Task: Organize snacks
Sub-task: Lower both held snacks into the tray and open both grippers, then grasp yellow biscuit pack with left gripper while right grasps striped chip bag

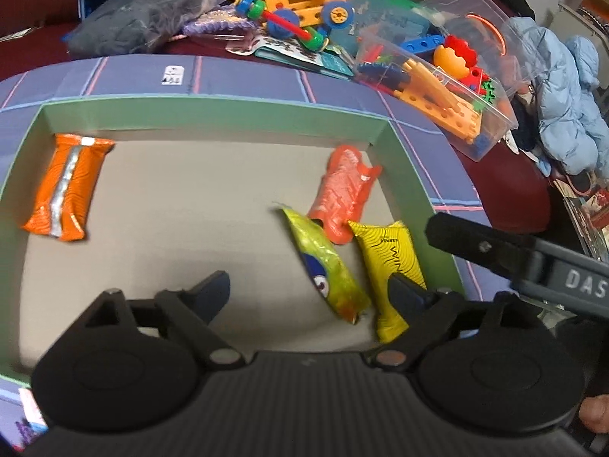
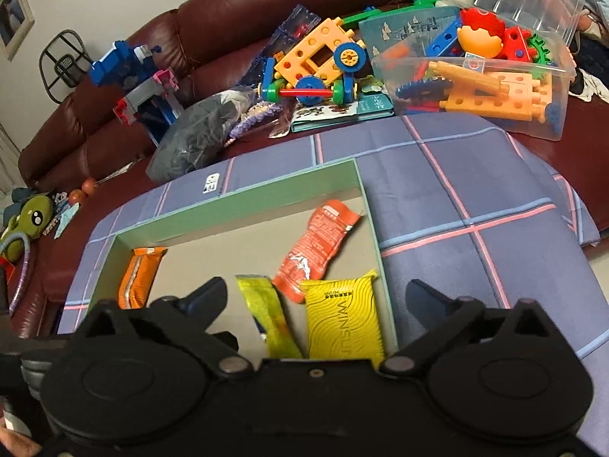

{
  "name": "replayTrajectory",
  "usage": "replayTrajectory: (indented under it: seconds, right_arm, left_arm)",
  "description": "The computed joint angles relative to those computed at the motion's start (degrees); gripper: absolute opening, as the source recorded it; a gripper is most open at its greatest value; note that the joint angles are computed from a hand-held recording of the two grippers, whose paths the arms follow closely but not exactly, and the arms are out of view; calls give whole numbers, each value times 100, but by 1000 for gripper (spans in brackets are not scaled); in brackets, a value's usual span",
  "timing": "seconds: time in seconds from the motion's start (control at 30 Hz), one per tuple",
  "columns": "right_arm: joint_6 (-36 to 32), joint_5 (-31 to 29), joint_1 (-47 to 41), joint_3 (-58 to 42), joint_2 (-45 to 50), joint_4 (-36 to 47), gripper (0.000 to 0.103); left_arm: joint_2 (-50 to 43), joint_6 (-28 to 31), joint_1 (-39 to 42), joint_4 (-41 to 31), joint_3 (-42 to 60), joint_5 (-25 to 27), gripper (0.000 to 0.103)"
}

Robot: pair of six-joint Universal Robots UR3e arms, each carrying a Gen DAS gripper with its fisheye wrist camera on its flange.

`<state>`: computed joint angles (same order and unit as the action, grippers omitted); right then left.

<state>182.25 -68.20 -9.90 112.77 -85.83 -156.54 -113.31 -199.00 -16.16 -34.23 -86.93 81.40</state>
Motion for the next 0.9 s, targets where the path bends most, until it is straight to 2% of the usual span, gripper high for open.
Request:
replayTrajectory:
  seconds: [0.07, 0.17, 0.6, 0.9]
  right_arm:
    - [7, 7, 2, 62, -112, 52, 103]
    - [-23, 33, -27, 180, -295, 126, 103]
    - [-45, 181, -54, 1157, -1961, 934, 103]
    - [-208, 125, -71, 1857, -3287, 2057, 103]
  left_arm:
    - [147, -10, 40, 13, -141, -12, 99]
    - [385, 61, 41, -15, -328, 55, 101]
    - [2240, 382, 294, -55, -2125, 66, 103]
    - [3832, 781, 586, -469, -3709, -82, 103]
